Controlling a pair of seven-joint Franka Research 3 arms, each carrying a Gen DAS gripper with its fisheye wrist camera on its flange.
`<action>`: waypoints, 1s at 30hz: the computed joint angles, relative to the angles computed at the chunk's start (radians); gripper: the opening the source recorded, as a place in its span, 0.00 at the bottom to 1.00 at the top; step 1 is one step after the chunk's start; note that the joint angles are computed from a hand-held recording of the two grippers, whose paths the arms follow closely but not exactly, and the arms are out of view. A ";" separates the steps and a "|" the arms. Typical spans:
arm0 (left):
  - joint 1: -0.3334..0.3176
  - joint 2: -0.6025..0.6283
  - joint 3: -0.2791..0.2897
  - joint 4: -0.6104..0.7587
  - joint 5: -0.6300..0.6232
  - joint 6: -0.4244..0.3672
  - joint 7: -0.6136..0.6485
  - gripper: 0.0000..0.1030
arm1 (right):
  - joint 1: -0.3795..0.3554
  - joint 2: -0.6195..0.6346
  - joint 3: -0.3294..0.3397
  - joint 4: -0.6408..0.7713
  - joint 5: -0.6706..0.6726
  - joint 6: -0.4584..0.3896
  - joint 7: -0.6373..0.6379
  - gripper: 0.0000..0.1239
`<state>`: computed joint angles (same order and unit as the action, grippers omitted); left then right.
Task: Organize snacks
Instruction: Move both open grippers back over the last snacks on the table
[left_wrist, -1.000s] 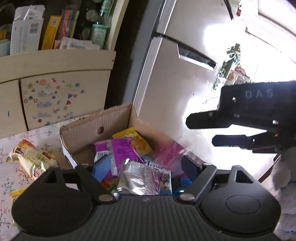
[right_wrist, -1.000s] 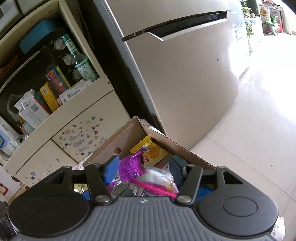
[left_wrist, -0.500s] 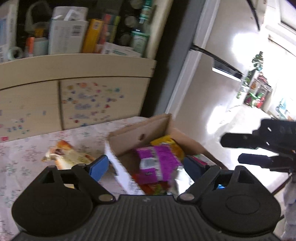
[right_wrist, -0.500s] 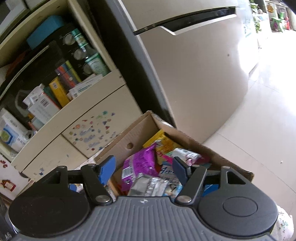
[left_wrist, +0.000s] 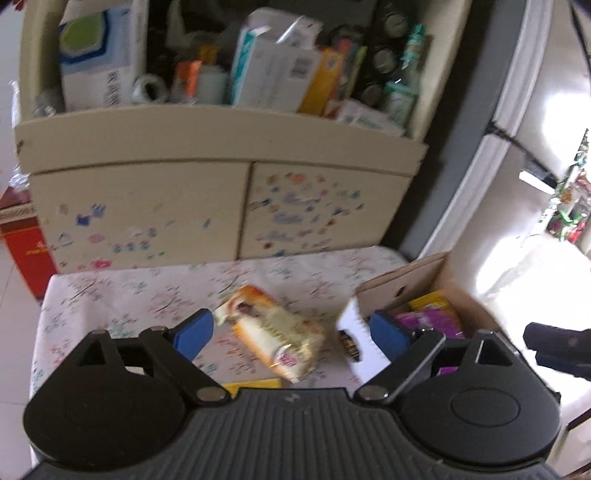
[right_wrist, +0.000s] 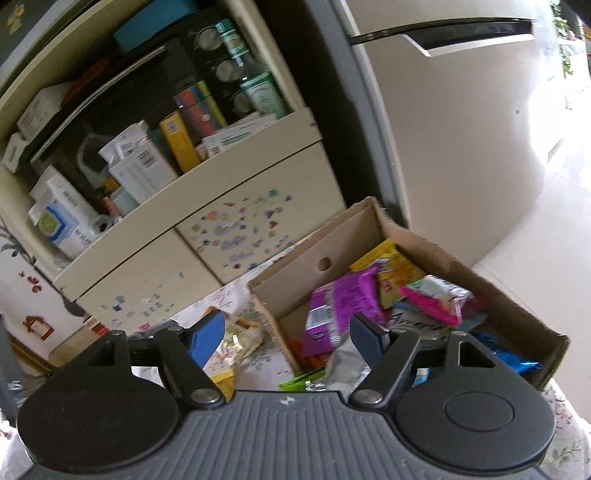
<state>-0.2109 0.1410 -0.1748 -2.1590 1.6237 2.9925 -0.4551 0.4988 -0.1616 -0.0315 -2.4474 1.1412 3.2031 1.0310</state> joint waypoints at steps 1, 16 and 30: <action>0.003 0.008 0.001 -0.005 -0.033 0.002 0.037 0.89 | 0.010 0.003 -0.007 0.006 0.014 -0.004 -0.015 0.65; -0.079 0.164 0.061 0.033 -0.259 -0.023 0.306 0.89 | -0.030 0.040 0.069 0.061 0.094 -0.048 -0.108 0.65; -0.137 0.183 0.104 0.019 -0.268 -0.098 0.300 0.61 | -0.048 0.081 0.100 0.108 0.145 -0.090 -0.180 0.65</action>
